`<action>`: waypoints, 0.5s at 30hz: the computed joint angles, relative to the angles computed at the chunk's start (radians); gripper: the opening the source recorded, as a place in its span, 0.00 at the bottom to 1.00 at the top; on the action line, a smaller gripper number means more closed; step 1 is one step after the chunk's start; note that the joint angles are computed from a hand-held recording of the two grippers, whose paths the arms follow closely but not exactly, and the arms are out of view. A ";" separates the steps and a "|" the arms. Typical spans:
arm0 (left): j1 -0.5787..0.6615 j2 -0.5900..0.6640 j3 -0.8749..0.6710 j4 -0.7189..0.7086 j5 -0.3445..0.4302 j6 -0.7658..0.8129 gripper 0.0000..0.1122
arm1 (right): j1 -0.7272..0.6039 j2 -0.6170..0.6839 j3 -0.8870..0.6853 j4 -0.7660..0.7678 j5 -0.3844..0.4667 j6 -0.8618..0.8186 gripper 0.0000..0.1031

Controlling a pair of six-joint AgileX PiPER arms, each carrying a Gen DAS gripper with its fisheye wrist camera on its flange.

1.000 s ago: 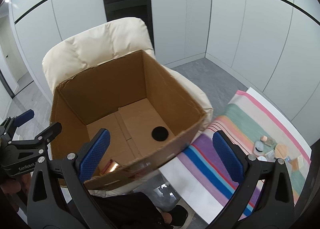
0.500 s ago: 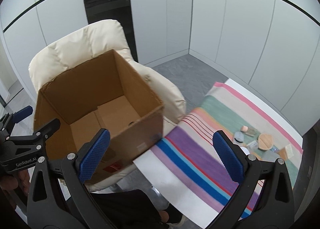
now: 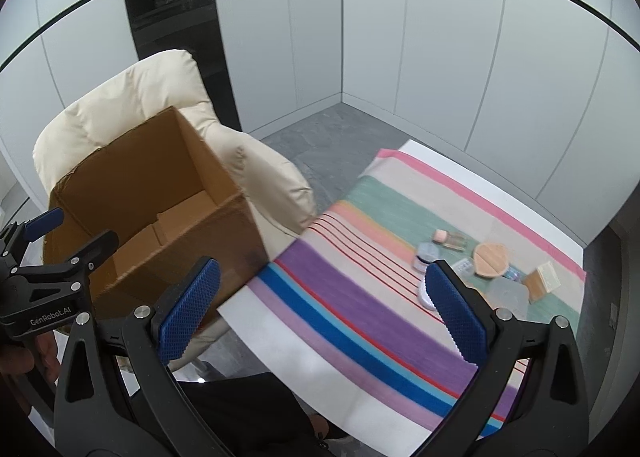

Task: Organize objects
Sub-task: 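Move both tools back over the table toward the remaining items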

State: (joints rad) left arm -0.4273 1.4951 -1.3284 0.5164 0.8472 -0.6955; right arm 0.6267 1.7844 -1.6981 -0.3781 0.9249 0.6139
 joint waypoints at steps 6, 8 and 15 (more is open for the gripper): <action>-0.064 0.059 -0.063 0.006 0.018 -0.012 0.92 | -0.047 -0.067 0.092 -0.007 -0.022 0.009 1.00; -0.088 0.085 -0.093 0.004 0.025 -0.018 0.92 | -0.065 -0.087 0.120 -0.007 -0.027 0.009 1.00; -0.164 0.169 -0.191 0.015 0.052 -0.036 0.92 | -0.131 -0.176 0.236 -0.010 -0.048 0.005 1.00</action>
